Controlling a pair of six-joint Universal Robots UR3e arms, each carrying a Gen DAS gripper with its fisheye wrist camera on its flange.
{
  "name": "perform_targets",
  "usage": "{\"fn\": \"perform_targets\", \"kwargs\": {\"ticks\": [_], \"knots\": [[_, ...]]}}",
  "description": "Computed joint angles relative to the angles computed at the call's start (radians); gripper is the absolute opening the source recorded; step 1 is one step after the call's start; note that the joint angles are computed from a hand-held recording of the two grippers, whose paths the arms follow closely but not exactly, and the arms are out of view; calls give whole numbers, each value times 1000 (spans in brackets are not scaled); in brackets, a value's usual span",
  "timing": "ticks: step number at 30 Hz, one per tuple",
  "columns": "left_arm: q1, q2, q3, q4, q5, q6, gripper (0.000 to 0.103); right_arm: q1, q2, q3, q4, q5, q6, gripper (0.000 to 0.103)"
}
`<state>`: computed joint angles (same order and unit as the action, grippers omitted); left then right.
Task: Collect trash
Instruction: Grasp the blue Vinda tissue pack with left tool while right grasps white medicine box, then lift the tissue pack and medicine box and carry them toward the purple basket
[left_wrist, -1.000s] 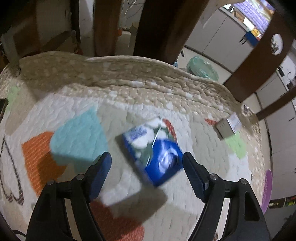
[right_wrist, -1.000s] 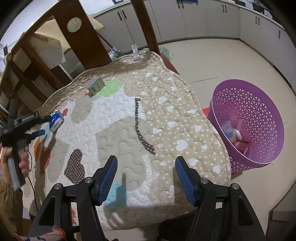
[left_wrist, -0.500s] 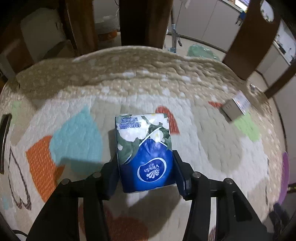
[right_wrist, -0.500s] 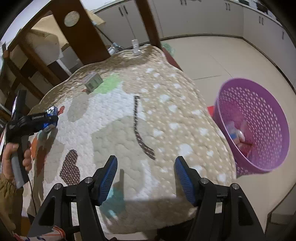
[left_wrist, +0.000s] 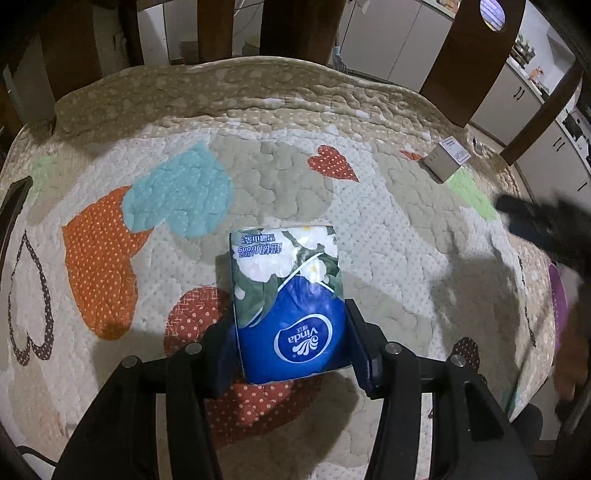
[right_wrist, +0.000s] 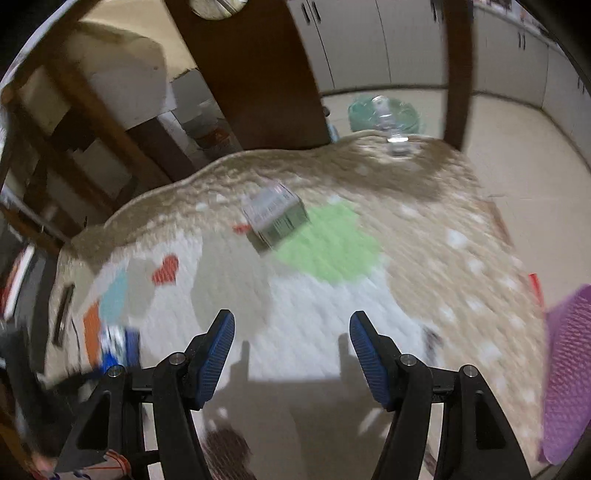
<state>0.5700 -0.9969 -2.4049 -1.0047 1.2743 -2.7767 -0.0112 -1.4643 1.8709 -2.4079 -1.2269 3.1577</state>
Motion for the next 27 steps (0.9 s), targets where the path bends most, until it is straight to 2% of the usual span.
{"fn": "perform_targets", "kwargs": {"ticks": [6,8,12,17,18,19,20,22,27], "knots": [[89,99,-30,-81,-53,73,52,54,330,-359,75,51,178,69],[108,147,-38,-117,-54,98,52,79,409,-470,112,26,222,69],[75,136,-45,-80,-32,70,52,123,531,-655,189,-40,283,69],[44,113,-43,-45,-12,40,53,153,606,-780,244,-100,350,69],[34,90,-42,-20,-8,33,53,166,617,-811,271,-126,350,63],[25,89,-46,-6,-1,26,53,184,631,-851,310,-171,342,51],[6,64,-44,22,9,11,53,197,645,-882,334,-198,328,48],[-17,23,-29,42,18,1,52,200,622,-856,328,-198,290,38],[92,142,-16,-132,-29,100,50,191,466,-642,259,-197,234,37]]}}
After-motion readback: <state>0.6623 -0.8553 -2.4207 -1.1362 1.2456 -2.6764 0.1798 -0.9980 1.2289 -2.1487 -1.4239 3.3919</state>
